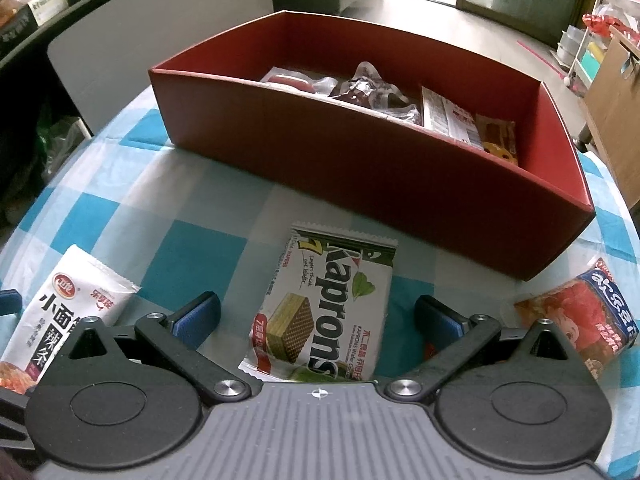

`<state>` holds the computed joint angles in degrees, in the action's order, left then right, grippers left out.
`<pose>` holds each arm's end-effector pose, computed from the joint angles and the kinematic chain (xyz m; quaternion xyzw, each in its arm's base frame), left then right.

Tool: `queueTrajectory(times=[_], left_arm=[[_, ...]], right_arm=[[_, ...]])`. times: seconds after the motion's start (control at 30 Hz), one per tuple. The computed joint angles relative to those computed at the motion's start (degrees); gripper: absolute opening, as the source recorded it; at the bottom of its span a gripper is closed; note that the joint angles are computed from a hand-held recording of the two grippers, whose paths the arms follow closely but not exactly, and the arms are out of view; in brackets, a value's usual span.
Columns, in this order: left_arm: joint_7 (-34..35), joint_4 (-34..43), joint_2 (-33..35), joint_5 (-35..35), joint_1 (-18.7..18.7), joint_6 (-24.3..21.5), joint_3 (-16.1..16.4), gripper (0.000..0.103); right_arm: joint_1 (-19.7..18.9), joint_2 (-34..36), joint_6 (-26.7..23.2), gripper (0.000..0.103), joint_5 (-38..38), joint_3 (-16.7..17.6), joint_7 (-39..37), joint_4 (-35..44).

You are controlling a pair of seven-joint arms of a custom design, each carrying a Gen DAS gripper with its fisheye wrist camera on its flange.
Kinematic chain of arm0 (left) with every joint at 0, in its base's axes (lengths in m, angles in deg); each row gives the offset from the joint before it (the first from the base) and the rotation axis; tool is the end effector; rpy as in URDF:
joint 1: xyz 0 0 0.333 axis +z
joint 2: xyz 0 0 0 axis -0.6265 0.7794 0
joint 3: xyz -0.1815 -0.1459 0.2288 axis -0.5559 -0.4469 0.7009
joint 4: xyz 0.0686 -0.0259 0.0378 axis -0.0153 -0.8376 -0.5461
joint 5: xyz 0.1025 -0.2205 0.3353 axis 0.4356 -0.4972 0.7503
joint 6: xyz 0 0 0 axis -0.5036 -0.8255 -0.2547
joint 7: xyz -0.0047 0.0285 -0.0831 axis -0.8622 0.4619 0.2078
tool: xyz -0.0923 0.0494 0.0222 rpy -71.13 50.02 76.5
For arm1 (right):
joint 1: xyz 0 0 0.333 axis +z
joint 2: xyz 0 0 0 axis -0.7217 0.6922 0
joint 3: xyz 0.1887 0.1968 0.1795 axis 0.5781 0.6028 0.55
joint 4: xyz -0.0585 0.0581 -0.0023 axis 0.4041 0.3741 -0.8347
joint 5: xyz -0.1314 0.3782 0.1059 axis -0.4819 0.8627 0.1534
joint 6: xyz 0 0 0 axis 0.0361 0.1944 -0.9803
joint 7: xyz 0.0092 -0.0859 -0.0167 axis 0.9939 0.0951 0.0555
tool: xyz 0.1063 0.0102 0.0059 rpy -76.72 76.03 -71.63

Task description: Organize snacks

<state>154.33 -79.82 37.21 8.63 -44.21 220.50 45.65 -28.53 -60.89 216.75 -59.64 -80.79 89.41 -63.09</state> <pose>0.5135 -0.0718 0.4029 -0.4809 0.8401 -0.2118 0.1346 0.4833 0.2394 0.3938 -0.6041 0.7550 -0.1966 0.1624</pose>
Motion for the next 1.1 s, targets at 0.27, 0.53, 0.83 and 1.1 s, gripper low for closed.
queueTrajectory(times=[0.27, 0.53, 0.83, 1.1], left_arm=[[5.4, -1.5, -0.7, -5.5, -1.5, 2.5, 1.0, 0.100], [6.7, -1.9, -0.8, -6.8, -1.8, 2.9, 0.8, 0.100], [5.3, -0.9, -1.6, -3.9, -1.7, -0.6, 0.6, 0.064], [7.3, 1.2, -2.5, -5.1, -0.9, -7.5, 1.5, 0.036]], right_arm=[[-0.5, -0.7, 1.3, 0.103, -10.8, 1.1, 11.4, -1.7], [-0.2, -0.3, 1.2, 0.103, -14.8, 0.7, 14.9, -1.5], [1.1, -0.2, -1.7, 0.076, -4.3, 0.4, 6.1, 0.8], [2.2, -2.6, -4.5, 0.066, -0.6, 1.7, 5.5, -0.3]])
